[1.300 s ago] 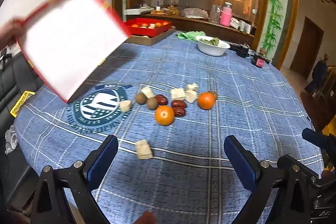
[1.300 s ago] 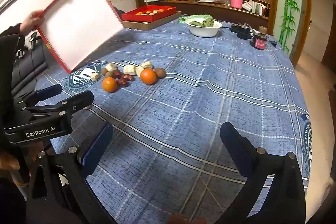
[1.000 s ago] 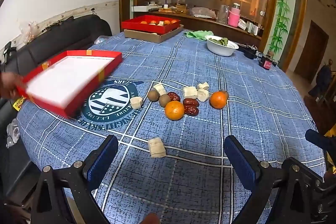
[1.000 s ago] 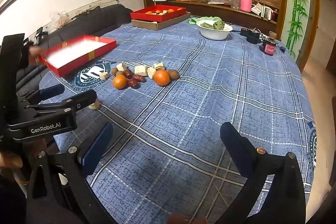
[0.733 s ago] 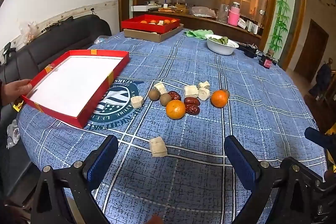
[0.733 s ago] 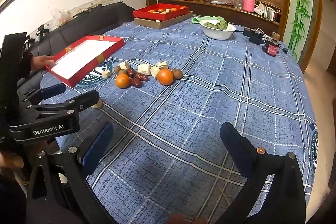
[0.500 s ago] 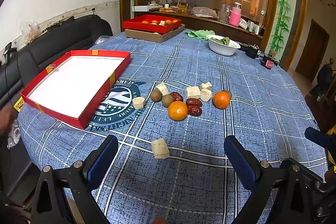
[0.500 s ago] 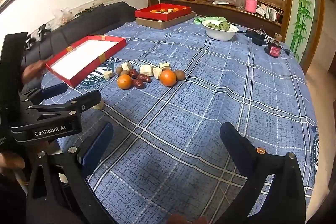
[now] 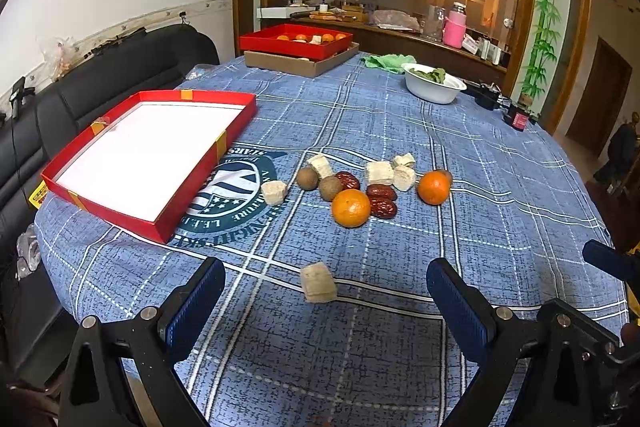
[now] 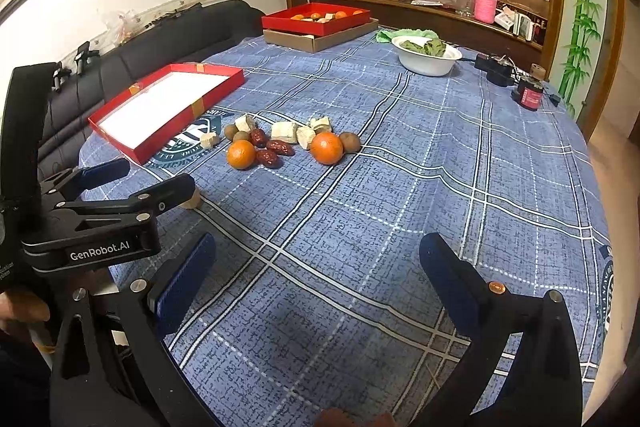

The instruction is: Organize fruits

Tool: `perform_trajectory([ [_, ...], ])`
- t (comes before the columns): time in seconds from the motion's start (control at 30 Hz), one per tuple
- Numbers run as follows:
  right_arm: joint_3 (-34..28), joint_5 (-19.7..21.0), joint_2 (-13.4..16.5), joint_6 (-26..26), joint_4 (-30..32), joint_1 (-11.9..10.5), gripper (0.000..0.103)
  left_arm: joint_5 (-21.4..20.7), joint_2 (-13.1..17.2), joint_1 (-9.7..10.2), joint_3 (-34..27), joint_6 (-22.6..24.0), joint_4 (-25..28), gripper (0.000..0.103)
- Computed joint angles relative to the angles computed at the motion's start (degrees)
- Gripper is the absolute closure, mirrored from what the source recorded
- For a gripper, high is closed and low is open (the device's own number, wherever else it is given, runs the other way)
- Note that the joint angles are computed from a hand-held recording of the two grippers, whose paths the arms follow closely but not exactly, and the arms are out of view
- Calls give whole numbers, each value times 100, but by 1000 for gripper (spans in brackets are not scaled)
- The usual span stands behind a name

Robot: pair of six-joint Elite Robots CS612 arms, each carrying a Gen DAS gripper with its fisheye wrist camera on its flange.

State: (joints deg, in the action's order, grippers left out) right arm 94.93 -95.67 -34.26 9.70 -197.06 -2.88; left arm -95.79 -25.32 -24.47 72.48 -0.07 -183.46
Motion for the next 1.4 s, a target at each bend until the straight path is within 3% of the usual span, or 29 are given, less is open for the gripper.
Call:
perform_trajectory([
  [0.6, -468, 191, 222, 181, 303, -128, 0, 230, 139, 73, -211, -84, 185, 3],
  [0.83, -698, 440, 335, 183, 533, -187, 1, 154, 207, 63, -356, -73, 388, 5],
  [0.9, -819, 504, 384, 155, 649, -204, 8, 168, 216, 49, -363, -29, 378, 6],
  [1.03, -1128, 605, 502, 207, 991, -245, 36, 159, 234, 46, -411, -45, 468, 6],
  [1.1, -1310, 622, 572, 215, 1206, -254, 44, 139, 248, 47, -450, -35, 509, 6],
  [1.3, -1779, 705, 778, 191, 1650, -280, 62, 46, 346, 14, -687, 40, 724, 7],
  [1.4, -1983, 592, 868, 192, 1861, -268, 65, 26, 405, -16, -833, 90, 902, 9],
])
